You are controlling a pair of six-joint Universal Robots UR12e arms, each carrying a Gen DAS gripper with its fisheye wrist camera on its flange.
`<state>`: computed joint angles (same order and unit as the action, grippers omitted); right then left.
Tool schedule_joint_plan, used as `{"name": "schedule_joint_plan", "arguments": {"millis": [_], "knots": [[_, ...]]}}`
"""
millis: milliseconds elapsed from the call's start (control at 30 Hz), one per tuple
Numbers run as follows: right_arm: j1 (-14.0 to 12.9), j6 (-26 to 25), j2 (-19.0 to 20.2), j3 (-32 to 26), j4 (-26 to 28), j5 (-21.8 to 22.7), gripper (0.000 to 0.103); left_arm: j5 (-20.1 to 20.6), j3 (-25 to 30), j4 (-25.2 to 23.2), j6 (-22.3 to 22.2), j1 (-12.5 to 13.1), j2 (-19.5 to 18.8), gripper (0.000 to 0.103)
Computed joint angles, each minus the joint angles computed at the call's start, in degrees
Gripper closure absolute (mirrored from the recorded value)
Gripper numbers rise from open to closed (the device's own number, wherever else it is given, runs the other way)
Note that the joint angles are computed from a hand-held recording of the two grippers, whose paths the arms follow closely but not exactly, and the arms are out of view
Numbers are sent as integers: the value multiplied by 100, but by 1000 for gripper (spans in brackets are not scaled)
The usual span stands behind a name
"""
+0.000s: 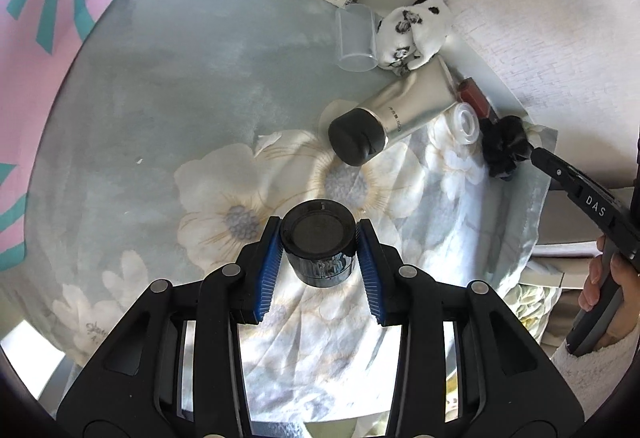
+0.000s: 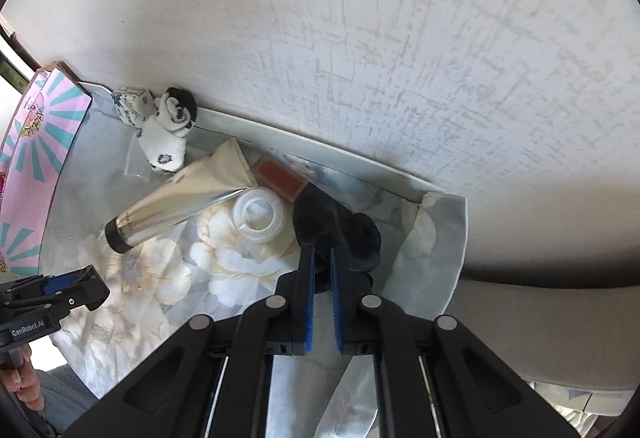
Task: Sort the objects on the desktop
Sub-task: 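Lift and carry the black jar and black glove over the box with both tools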
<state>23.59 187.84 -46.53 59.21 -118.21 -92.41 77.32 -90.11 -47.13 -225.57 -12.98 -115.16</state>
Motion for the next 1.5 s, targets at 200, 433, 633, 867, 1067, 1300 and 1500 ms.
{"name": "schedule_joint_plan", "arguments": {"millis": [200, 433, 633, 867, 1067, 1300, 1500], "knots": [[110, 178, -368, 412, -90, -75, 96, 51, 143, 252, 3, -82, -134, 69], [85, 211, -510, 342, 49, -9, 96, 0, -60, 471, -61, 32, 94, 69], [219, 59, -292, 64, 49, -364, 94, 98, -195, 521, 82, 90, 234, 69], [172, -109, 74, -56, 259, -882, 58, 128, -213, 304, 148, 85, 131, 69], [103, -194, 313, -109, 416, -654, 58, 91, -249, 241, 42, 101, 84, 69], [82, -304, 296, -181, 660, -462, 89, -5, -225, 250, 44, 161, 167, 69], [159, -457, 52, -167, 705, -452, 89, -17, -195, 380, 98, 220, 301, 70]]}}
